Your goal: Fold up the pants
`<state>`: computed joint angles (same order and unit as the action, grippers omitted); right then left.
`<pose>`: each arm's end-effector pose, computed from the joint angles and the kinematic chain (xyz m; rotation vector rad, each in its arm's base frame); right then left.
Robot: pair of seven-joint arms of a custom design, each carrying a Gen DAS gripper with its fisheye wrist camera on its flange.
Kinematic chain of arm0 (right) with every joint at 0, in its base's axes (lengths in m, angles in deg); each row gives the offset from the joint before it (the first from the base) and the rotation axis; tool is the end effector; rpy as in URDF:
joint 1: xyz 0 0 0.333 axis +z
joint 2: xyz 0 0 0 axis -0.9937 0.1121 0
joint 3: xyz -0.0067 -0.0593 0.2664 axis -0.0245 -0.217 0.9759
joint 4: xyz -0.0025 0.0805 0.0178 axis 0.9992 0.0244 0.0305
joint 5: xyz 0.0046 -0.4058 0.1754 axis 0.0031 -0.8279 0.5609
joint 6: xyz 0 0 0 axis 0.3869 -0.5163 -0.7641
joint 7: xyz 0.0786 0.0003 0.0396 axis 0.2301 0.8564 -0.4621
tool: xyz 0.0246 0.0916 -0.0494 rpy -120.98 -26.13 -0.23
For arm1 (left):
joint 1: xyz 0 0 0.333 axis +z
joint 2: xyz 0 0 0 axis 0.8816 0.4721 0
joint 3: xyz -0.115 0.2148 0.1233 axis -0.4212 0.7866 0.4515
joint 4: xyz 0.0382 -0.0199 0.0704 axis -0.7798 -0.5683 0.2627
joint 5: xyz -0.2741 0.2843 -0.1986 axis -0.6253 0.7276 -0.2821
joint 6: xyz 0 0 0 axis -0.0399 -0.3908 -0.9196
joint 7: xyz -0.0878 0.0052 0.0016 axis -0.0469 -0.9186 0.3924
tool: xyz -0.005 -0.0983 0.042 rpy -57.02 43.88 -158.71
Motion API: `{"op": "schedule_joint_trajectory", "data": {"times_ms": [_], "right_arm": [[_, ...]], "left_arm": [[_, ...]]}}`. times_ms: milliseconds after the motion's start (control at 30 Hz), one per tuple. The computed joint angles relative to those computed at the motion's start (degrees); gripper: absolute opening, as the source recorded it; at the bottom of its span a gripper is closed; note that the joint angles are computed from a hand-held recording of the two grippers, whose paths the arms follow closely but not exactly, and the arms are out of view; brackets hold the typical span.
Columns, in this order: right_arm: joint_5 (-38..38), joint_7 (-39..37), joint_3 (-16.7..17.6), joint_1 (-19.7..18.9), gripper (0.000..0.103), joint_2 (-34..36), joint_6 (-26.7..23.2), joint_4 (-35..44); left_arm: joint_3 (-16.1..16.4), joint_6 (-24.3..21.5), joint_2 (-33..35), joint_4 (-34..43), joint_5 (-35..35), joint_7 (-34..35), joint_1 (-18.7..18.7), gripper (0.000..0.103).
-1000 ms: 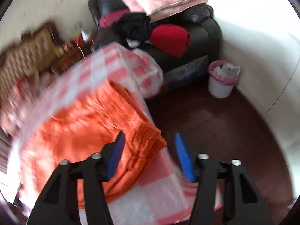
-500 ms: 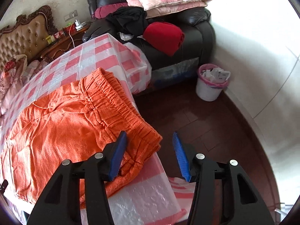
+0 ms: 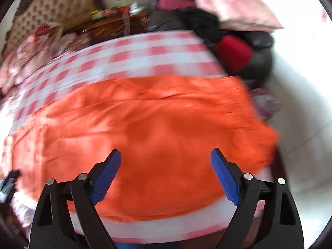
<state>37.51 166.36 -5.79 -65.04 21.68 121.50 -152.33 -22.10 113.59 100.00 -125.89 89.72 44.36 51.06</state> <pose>0.6234 0.2295 0.3854 -1.2340 2.4526 -0.5860 0.7612 -0.2003 0.3416 -1.5585 2.1627 -0.7314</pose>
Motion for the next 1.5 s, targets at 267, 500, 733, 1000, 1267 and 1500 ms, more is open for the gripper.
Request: {"op": "schedule_joint_trajectory", "data": {"times_ms": [267,500,733,1000,1267,1500], "right_arm": [[8.3,-10.3,0.7,1.8,0.086,14.3,-1.4,17.5],[13.3,-15.4,-0.2,3.5,0.086,21.7,-8.7,27.8],[13.9,-17.1,-1.1,5.4,0.086,25.1,-14.0,32.3],[9.6,-10.9,-2.4,7.6,0.087,22.7,-11.4,27.9],[6.8,-11.2,-2.1,7.4,0.087,21.3,-9.5,25.5],[5.5,-13.0,-2.1,7.7,0.085,21.7,-10.6,26.5]], "left_arm": [[-1.2,-0.1,1.3,1.1,-2.1,0.9,1.5,0.085],[1.4,-0.5,1.7,1.3,1.1,-3.4,-1.6,0.101],[1.7,-2.3,2.7,3.2,2.9,-6.0,-2.0,0.102],[3.0,4.7,1.4,-1.0,4.0,-7.6,-3.0,0.102],[5.3,6.4,-0.6,-1.6,6.8,-11.3,-0.9,0.064],[5.2,1.8,3.8,4.6,3.4,-7.2,4.5,0.043]]}}
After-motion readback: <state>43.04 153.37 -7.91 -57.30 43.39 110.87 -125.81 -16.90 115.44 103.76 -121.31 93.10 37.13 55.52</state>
